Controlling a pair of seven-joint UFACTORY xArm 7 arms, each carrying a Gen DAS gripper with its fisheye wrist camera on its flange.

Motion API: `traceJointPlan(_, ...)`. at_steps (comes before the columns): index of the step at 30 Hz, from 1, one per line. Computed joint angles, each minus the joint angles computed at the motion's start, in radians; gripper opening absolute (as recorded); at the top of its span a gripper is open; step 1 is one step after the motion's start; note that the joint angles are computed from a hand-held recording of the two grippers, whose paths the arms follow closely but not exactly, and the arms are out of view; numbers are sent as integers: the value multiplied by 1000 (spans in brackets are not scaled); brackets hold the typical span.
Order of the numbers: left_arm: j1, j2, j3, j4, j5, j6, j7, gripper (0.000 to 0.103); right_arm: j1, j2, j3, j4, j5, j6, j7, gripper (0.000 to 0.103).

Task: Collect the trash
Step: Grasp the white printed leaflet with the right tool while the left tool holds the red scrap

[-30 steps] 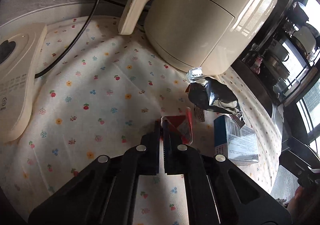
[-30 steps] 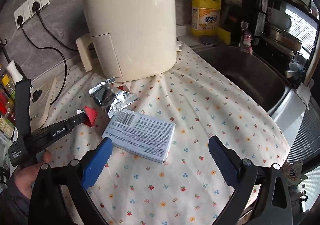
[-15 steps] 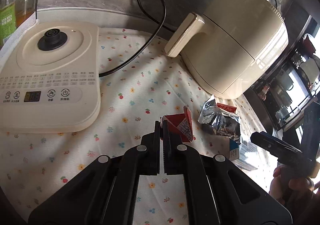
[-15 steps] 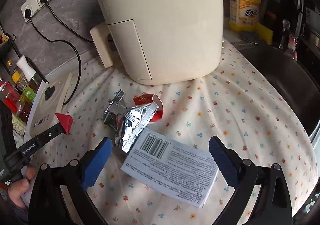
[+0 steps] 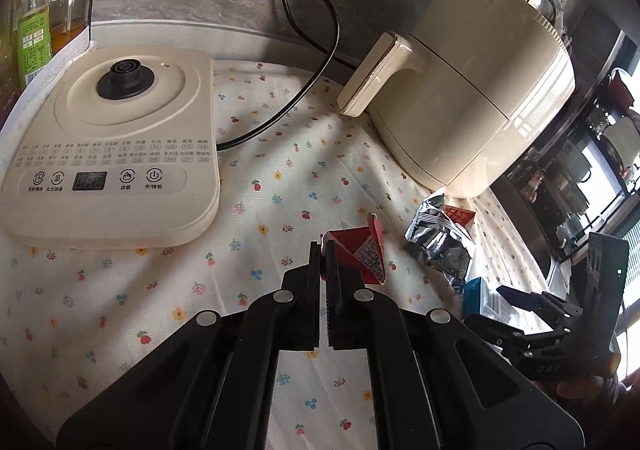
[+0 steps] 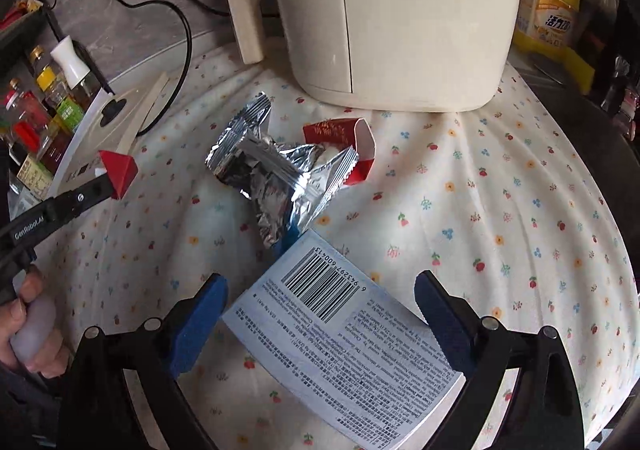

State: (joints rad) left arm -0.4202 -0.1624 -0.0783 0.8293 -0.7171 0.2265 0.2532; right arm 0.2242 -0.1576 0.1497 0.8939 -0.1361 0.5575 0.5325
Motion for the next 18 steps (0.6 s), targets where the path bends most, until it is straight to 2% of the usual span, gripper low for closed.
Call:
traceJointPlan(7, -7, -73, -18, -68, 79, 4, -99, 3, 23, -107, 15, -86, 27, 28, -8, 94)
traceJointPlan(12, -35, -133, -14, -137, 124, -12, -172, 3, 63, -161, -17, -140, 143, 9, -124, 95)
traceJointPlan(18, -40, -204, -21, -214, 218, 1, -288, 3, 24, -170, 34, -146, 61, 86, -78, 95)
